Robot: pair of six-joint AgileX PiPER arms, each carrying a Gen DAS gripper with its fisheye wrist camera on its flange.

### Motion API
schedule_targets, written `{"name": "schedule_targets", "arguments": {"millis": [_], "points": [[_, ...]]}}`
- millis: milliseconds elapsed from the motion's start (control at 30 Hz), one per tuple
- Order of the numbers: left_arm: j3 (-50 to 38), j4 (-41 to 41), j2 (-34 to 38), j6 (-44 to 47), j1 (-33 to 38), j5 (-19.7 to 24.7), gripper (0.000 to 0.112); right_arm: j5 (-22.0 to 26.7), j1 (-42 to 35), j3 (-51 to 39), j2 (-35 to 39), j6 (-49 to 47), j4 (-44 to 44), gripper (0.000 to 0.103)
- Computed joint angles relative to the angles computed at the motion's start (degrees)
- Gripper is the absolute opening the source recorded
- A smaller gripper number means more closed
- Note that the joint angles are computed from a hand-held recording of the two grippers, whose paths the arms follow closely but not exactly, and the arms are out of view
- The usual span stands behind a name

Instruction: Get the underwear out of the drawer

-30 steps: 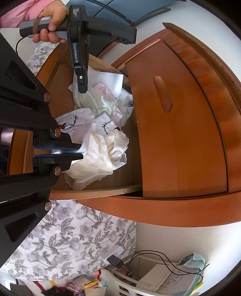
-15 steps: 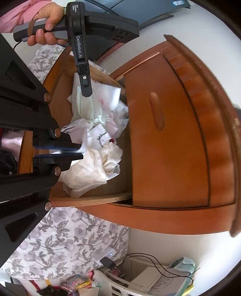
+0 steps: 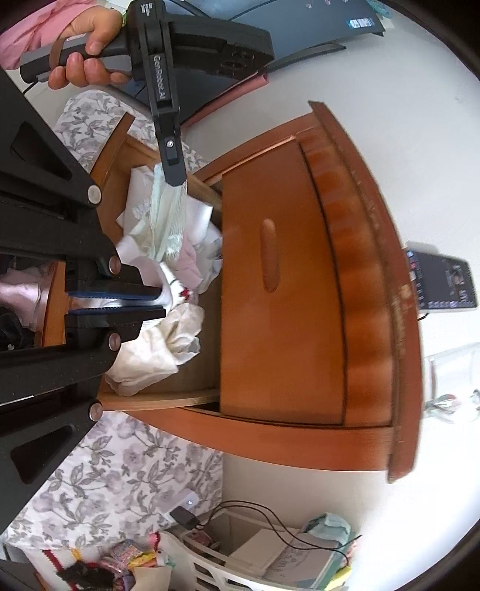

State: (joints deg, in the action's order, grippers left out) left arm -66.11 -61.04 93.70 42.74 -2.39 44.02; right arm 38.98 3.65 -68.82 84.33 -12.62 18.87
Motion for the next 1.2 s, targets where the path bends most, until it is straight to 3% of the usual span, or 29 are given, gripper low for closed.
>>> {"name": "schedule_targets", "arguments": {"millis": [533,800,1200], "points": [[5.0,-5.7,-16.9,4.4,6.4,3.2,0.003,1.0,1.9,-2.9,-5.6,4.2,-3.2,0.003],[7.1,-8.1,-25.4,6.4,10.7,4.9,0.003,-1.0,2.8,-2.5,-10.3,4.4,-2.5,0.003],[8.4,-12.2,-35.5,7.6,17.2,12.2,0.003,-3.0,2.2,-1.5,-18.6,3.9,-0.9,0.003]]}}
